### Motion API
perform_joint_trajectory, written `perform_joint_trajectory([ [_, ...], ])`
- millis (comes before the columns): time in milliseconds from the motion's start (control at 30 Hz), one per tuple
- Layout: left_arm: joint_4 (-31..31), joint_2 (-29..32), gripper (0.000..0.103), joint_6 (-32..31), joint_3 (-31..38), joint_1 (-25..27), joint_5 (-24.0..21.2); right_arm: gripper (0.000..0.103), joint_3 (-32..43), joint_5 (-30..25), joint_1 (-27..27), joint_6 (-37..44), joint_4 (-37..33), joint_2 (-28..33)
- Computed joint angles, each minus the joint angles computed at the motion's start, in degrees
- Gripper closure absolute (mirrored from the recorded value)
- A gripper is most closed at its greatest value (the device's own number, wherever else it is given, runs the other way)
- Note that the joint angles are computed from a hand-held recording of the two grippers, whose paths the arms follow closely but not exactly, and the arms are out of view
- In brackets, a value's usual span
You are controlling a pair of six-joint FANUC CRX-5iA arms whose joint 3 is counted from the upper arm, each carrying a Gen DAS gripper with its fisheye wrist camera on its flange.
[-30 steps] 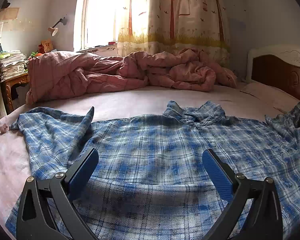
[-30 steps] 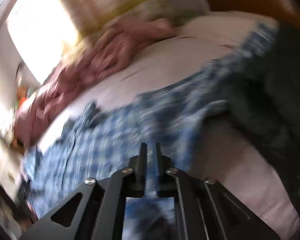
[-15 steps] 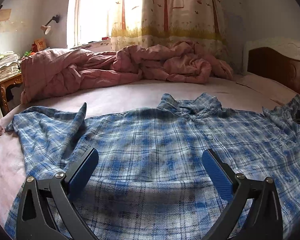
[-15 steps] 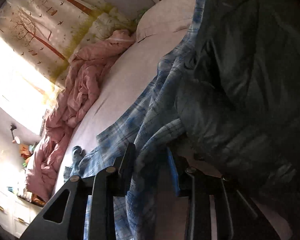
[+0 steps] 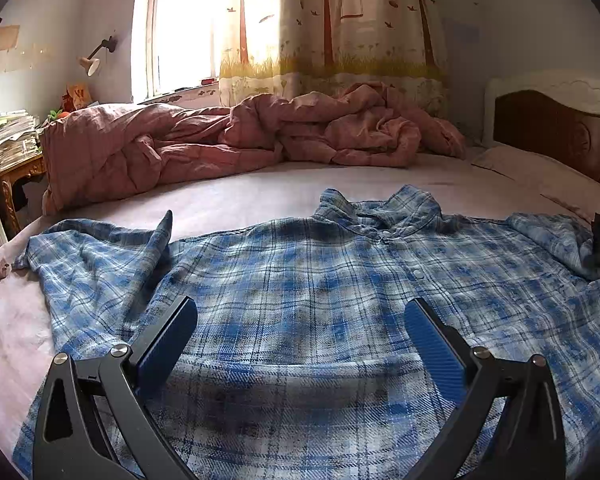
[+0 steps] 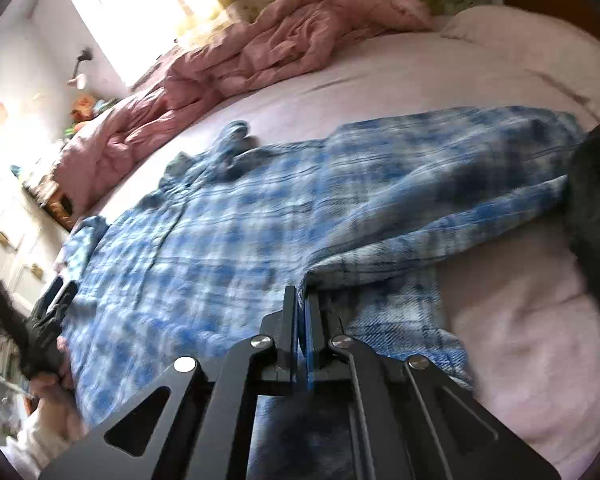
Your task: Fold large clothes
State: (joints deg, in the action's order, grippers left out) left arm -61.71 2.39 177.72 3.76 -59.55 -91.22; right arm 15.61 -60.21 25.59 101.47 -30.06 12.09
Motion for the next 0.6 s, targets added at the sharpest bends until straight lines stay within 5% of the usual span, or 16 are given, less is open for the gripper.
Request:
perform_joint_trajectory([
  [100,-0.02,-0.02,0.0,0.12,-0.05,0.0,0.02,0.097,-0.62,3.02,-3.2,-4.11,-4.53,-0.55],
  [267,0.45,-0.06,0.0,0.07,-0.02,0.2,0.2,0.059,-2.72,9.05,-5.57,-12.89,-2.49,-1.18],
  [333,0.54,-0.15,0.0,0.1,-0.06,0.24,0.25,0.052,-2.4,9.69,-6.45,-15.08,-2.94,-0.46],
  [533,1.16,-0.37,0.0,0.13,-0.36,0.81,0.93,0.051,-2.16,14.48,-8.99,-22.41,-3.96,1.48],
  [600,1.42,-0.53,0.0,0.13,-0.55,1.04,1.26,0.051,-0.34,11.83,-11.17,-17.92,-9.06,2.48],
])
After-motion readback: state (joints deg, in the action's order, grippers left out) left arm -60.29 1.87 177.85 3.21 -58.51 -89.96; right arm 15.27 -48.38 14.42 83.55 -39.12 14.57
